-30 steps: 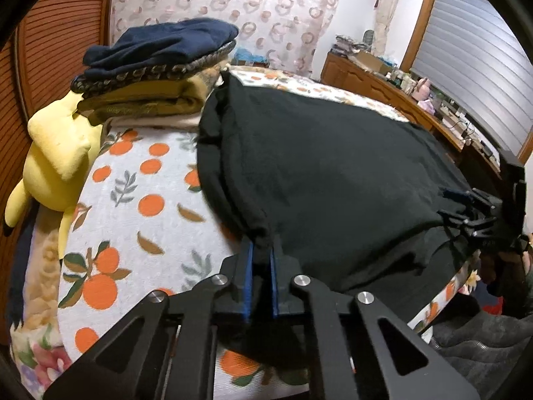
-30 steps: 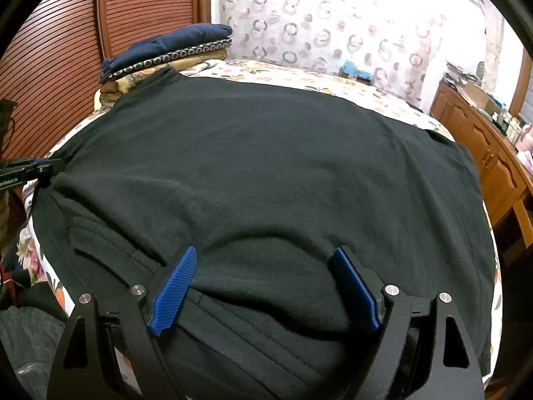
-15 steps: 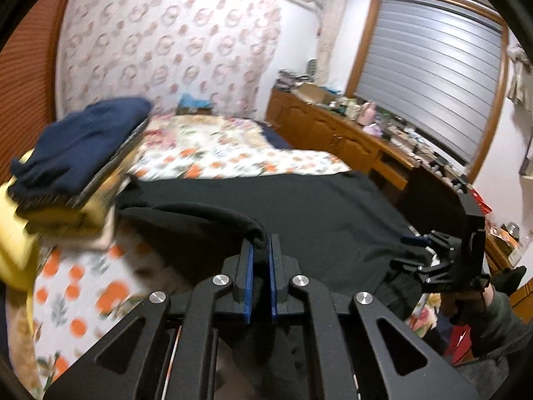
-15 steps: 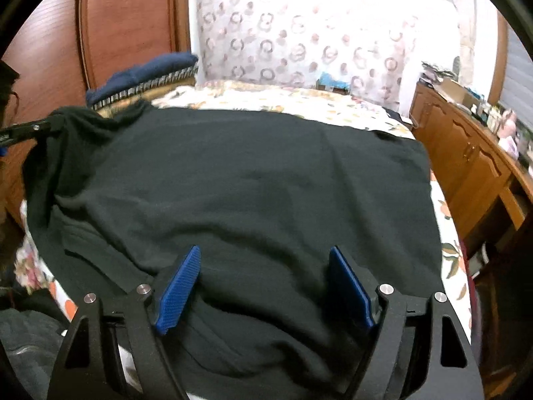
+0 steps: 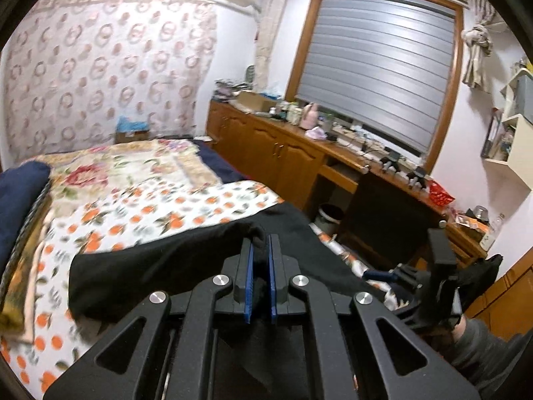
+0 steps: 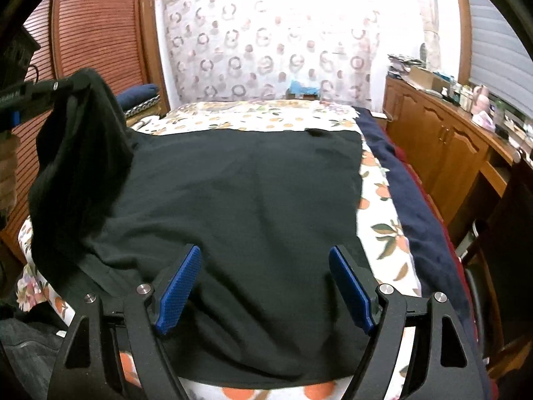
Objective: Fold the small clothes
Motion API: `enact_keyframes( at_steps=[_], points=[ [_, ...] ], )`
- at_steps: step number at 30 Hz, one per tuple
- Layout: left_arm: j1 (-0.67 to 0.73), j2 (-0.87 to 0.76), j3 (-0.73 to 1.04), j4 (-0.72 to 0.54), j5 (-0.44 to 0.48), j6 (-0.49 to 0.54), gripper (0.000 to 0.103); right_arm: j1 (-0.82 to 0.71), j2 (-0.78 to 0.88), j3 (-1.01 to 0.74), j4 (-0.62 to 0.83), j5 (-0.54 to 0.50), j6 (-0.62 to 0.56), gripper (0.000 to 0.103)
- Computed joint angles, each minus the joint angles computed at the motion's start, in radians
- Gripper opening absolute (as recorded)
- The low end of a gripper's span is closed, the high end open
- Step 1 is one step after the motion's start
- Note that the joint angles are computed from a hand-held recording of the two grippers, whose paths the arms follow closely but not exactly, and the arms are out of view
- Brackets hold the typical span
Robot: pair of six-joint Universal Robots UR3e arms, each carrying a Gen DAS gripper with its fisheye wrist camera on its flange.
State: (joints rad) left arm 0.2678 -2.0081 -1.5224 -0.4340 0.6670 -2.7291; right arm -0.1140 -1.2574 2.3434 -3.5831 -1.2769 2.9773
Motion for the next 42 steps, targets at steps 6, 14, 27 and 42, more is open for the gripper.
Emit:
enact_keyframes(
  at_steps=[6,14,27,42],
  points=[
    [-0.075,-0.025,0.113,-0.061,-0.005,-0.004,0.008,0.023,0.009,0.033,-0.067,-0.035,0.052,0.081],
    [-0.169,-0.039,0.206,-0.125,-0.023,-0.002,0.008,0.011,-0.015,0.079,-0.111,-0.037,0.082,0.081],
    [-0.188,-0.053,0.143,-0.215,0.129,0.102,0.065,0.012,-0.018,0.120,-0.181,-0.042,0.119,0.081],
    [-0.023,-0.006,-0.129,0.044,0.222,0.072,0.079,0.046,0.027,-0.047,-0.035,-0.032,0.088,0.081]
  ],
)
